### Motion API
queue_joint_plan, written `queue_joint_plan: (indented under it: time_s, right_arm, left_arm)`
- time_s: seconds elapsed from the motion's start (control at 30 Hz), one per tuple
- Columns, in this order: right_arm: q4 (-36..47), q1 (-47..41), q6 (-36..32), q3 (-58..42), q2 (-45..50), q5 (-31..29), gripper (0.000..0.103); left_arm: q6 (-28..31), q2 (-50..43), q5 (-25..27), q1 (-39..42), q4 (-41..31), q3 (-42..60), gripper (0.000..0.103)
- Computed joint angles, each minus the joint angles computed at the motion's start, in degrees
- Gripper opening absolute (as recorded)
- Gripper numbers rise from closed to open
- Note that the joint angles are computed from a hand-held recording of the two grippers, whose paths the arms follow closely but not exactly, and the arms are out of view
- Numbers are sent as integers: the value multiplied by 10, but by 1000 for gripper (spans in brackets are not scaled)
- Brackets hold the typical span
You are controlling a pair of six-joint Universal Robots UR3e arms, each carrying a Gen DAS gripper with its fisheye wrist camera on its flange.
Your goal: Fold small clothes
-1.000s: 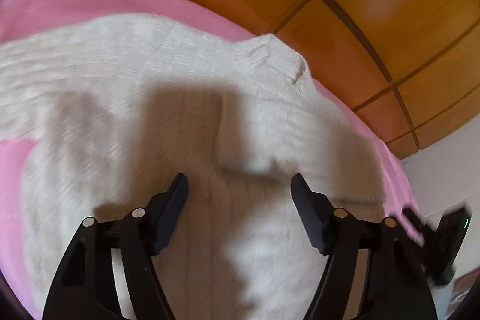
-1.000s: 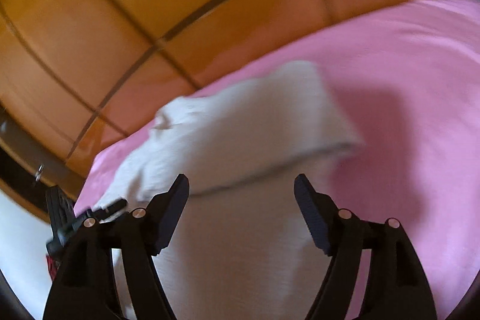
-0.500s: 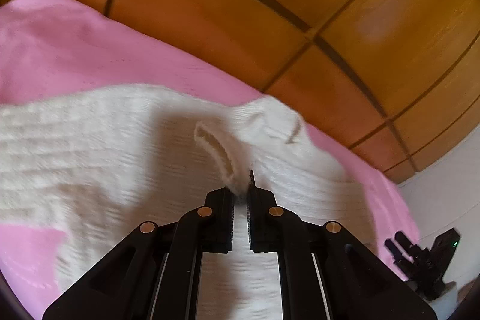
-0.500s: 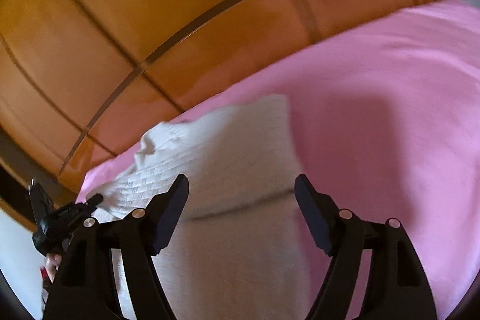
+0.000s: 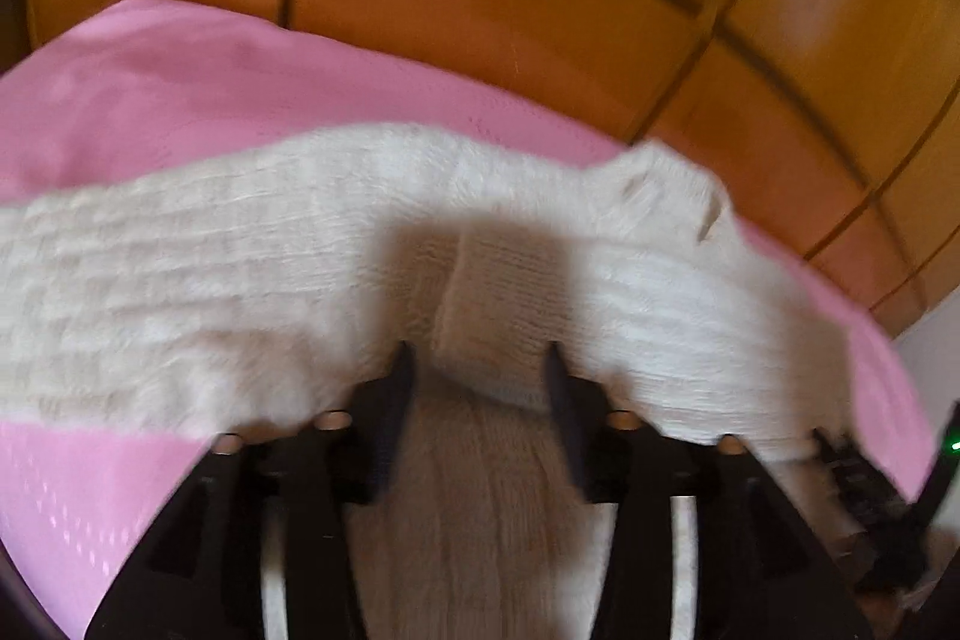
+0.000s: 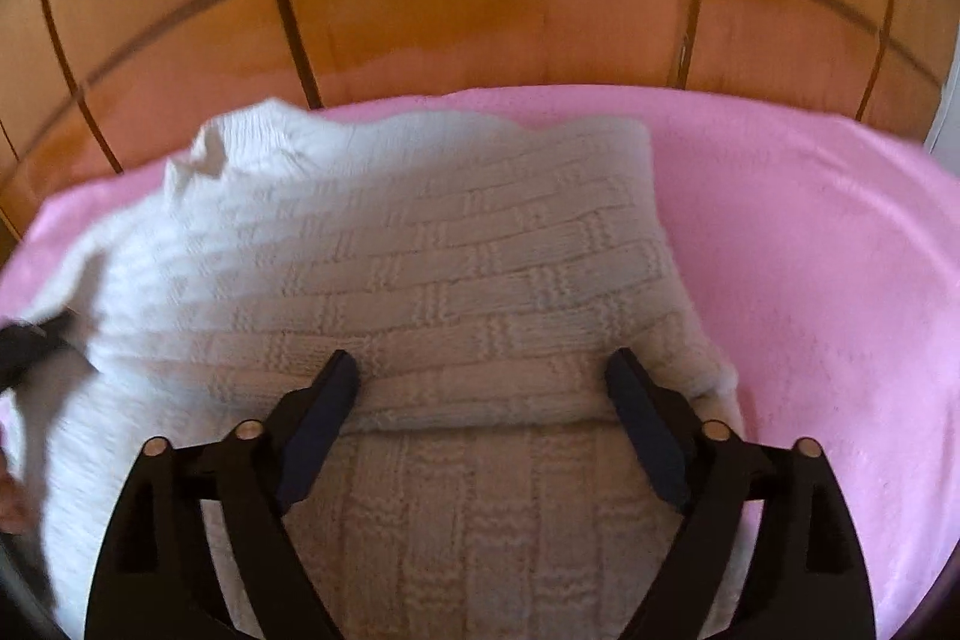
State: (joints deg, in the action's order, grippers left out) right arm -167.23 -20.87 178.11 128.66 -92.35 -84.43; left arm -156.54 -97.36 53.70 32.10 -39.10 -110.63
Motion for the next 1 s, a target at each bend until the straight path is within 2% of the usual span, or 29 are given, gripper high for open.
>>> queue_joint_plan:
  time_s: [0.03, 0.07, 0.13, 0.17, 0.27, 0.33, 0.37, 0.47, 0.6, 0.77, 0.9, 0.97, 1.0]
  right_arm:
    - [-3, 9, 1, -5, 7, -15, 89]
    - [-7, 14, 3, -7, 14, -22, 90]
    - [-15, 17, 5, -7, 20, -29, 91]
    - [-17, 17, 3, -6, 21, -30, 92]
    - [-18, 22, 6, -9, 24, -36, 93]
    - [-20, 26, 6, -9, 24, -42, 93]
    - [-19, 30, 8, -12, 26, -46, 93]
    - [-19, 29, 7, -9, 20, -46, 93]
    - [-26, 40, 12, -11, 26, -60, 93]
    - [-28, 45, 12, -12, 26, -70, 93]
    - [-33, 48, 12, -12, 29, -77, 94]
    - [-35, 49, 12, -11, 31, -79, 94]
    - [-36, 49, 11, -11, 32, -79, 94]
  left_arm:
    - [1, 22, -16, 21, 1, -20, 60]
    - [14, 45, -39, 48, -6, -40, 60]
    - [50, 96, -74, 115, -59, -73, 60]
    - [76, 116, -93, 153, -111, -78, 60]
    - [98, 133, -104, 237, -193, -74, 60]
    - [110, 133, -102, 280, -215, -78, 60]
    - [113, 125, -99, 300, -221, -76, 60]
    - [145, 82, -105, 388, -302, -28, 60]
    - [115, 13, -110, 452, -318, 41, 59]
    - [6, -70, -119, 451, -243, 110, 59]
    - [-120, -178, -110, 425, -180, 214, 44]
    - [-162, -216, -89, 412, -168, 268, 17]
    - [-170, -229, -83, 405, -174, 293, 9]
